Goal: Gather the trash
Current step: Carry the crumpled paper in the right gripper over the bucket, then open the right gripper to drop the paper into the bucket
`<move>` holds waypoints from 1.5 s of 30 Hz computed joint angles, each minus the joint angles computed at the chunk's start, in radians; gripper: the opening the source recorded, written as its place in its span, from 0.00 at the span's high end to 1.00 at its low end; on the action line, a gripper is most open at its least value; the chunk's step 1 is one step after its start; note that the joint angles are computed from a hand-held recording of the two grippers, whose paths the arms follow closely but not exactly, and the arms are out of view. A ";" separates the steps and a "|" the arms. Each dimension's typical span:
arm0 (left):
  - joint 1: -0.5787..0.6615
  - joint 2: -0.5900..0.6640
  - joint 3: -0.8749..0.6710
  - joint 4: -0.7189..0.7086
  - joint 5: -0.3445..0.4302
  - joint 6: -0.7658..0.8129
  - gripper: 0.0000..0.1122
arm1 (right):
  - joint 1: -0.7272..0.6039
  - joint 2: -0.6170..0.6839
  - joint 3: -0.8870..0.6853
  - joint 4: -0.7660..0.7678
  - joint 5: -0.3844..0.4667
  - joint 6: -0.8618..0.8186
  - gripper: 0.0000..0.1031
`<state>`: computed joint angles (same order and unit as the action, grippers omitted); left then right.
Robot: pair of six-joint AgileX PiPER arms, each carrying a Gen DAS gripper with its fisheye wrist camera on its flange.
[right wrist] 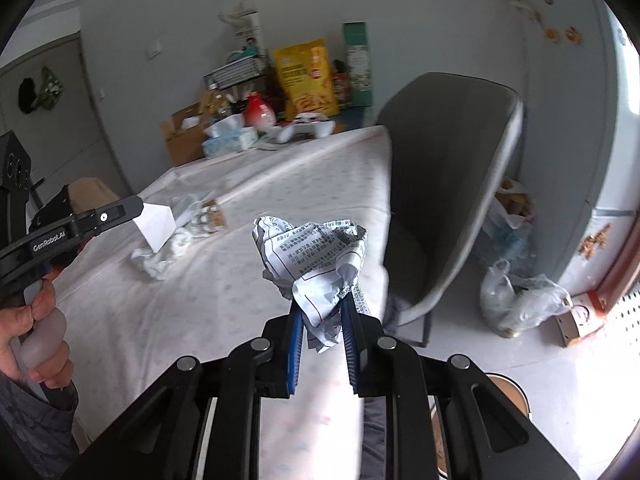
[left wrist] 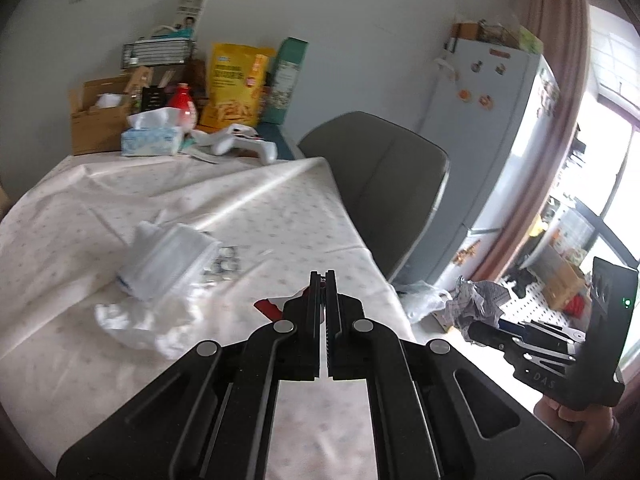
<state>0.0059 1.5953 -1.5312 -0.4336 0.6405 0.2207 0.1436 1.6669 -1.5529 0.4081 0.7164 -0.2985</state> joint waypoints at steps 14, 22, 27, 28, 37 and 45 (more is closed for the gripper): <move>-0.195 0.120 -0.144 0.162 0.015 -0.164 0.97 | -0.186 -0.019 0.125 0.061 -0.015 -0.090 0.81; -0.300 0.219 -0.254 0.247 0.047 -0.264 0.97 | -0.290 0.001 0.186 0.121 -0.033 -0.150 0.81; -0.353 0.287 -0.322 0.275 0.076 -0.291 0.97 | -0.345 0.039 0.201 0.140 -0.046 -0.173 0.81; -0.362 0.303 -0.340 0.280 0.086 -0.296 0.97 | -0.352 0.050 0.205 0.137 -0.053 -0.172 0.80; -0.410 0.406 -0.492 0.282 0.170 -0.289 0.97 | -0.393 0.116 0.226 -0.003 -0.120 -0.012 0.38; -0.484 0.559 -0.729 0.286 0.291 -0.285 0.97 | -0.503 0.073 0.254 0.067 -0.132 -0.089 0.26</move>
